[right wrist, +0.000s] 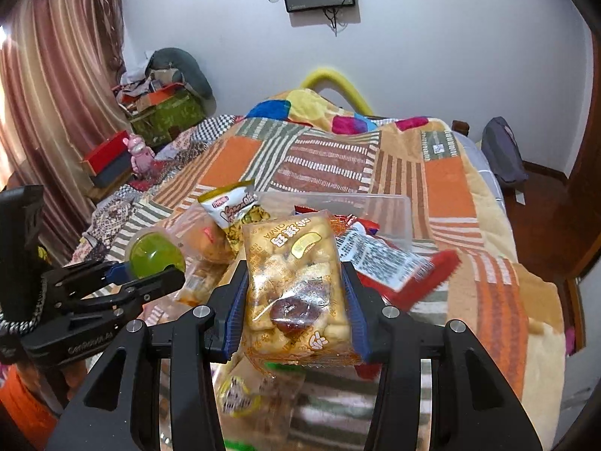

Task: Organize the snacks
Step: 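Drop the jelly cup and puffed snack bag into the clear box, opening both tools, then grasp the purple-labelled cracker roll with left tool while right tool grasps green-edged biscuit bag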

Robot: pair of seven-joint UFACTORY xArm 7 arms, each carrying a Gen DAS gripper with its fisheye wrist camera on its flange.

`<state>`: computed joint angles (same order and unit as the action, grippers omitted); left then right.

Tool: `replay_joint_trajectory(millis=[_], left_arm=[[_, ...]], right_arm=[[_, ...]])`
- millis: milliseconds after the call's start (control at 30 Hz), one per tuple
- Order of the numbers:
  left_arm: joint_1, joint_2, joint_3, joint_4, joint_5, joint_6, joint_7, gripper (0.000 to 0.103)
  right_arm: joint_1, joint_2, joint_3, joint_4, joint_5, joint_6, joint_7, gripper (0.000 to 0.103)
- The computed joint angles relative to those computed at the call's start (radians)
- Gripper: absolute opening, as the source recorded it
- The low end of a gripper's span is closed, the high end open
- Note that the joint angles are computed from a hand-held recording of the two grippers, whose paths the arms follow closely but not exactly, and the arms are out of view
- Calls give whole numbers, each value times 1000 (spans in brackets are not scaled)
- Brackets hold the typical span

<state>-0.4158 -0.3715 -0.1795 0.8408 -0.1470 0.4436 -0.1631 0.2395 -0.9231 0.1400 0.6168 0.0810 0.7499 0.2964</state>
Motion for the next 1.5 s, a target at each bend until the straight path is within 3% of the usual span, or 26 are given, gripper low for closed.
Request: replay_joint_trajectory(millis=[267,567,800,1033,1200,1400,1500], left_arm=[[-7,44,20,9,-40,28,20,40],[-8,-52,-12,-15,-5,33,15,45],[-45,-139,-16,-48,-15,74,21,54],[-101,-182,-20,-113,-60,141,23,54],[-136,-174,-26,-161,-93,141,33,54],[-110,-169,-46,-206,-47,133,5,55],[-106,-179,-20,-233,-52,128,4,55]], right_arm=[[7,21,14,-2,-13,16,-3,43],[9,-33,24,10,-32,70,-7,47],[21,-137,20,-1,-19,132,-11,52],[36,-235,28,-37,9,204,-3,56],[49,-267,30,-77,41,230,15,56],[62,-270,33,-110,62,236,30,57],[70,-257,37,-125,72,218,36,62]])
